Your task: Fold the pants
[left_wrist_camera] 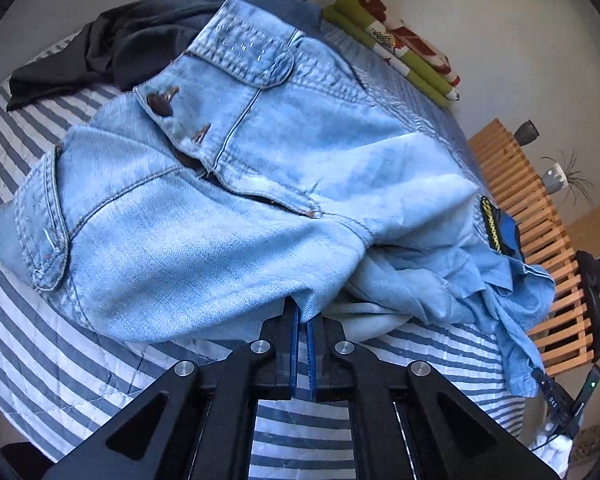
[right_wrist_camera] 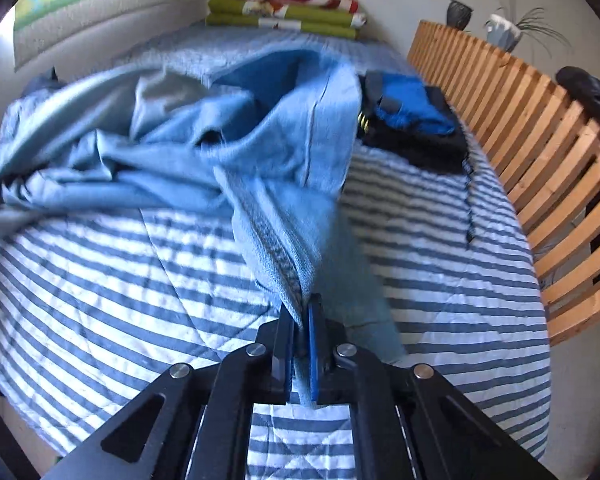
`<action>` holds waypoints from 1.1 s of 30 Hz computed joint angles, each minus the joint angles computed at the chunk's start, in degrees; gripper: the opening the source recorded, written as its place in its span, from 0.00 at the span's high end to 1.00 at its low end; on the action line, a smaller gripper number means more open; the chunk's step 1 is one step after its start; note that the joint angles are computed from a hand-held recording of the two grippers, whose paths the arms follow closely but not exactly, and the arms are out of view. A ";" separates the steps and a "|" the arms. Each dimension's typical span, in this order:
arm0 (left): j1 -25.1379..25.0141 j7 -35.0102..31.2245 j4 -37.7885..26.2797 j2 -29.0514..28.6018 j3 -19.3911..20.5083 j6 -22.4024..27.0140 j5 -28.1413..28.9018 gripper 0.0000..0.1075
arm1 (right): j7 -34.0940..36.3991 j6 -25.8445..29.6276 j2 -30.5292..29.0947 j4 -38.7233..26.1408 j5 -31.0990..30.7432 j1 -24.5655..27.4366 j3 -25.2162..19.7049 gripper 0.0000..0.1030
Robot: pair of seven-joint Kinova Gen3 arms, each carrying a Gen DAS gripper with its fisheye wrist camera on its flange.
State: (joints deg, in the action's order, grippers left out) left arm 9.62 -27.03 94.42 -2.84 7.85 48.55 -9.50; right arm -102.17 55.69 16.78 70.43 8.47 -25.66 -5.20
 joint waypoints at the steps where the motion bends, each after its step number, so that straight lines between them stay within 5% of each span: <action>1: 0.05 0.06 0.06 -1.40 0.06 0.22 -0.38 0.97 | -0.67 -0.41 -1.14 0.13 -0.03 0.17 0.26 0.96; 10: -4.37 0.02 -3.26 -12.66 3.73 9.00 -3.94 0.98 | -5.66 -2.40 -12.16 -1.30 -0.50 6.38 0.74 0.96; 13: -4.25 -5.99 -5.62 -11.54 3.15 13.86 -1.56 0.97 | -8.20 0.85 -11.16 -4.01 5.22 1.61 5.08 0.96; 17: -3.88 -7.69 -4.87 -10.30 3.86 14.13 1.13 0.96 | -8.27 10.17 -2.54 -9.07 11.77 -5.82 11.98 0.95; 21: -3.29 -8.25 -4.72 -9.68 3.98 13.44 1.90 0.96 | -7.04 16.70 4.40 -12.55 6.82 0.55 7.06 0.90; 24: -2.09 -9.88 -6.73 -7.13 4.78 14.98 1.84 0.96 | -6.36 12.78 1.17 -6.92 5.59 3.14 1.21 0.86; 29: 2.58 -14.53 -10.00 -1.45 5.05 12.69 5.37 0.94 | -5.67 8.69 -3.21 -0.93 8.21 -0.03 0.88 0.77; 33: 6.32 -19.87 -13.78 5.32 4.42 11.84 10.91 0.68 | -6.31 8.53 -3.53 -0.63 4.35 2.92 1.49 0.69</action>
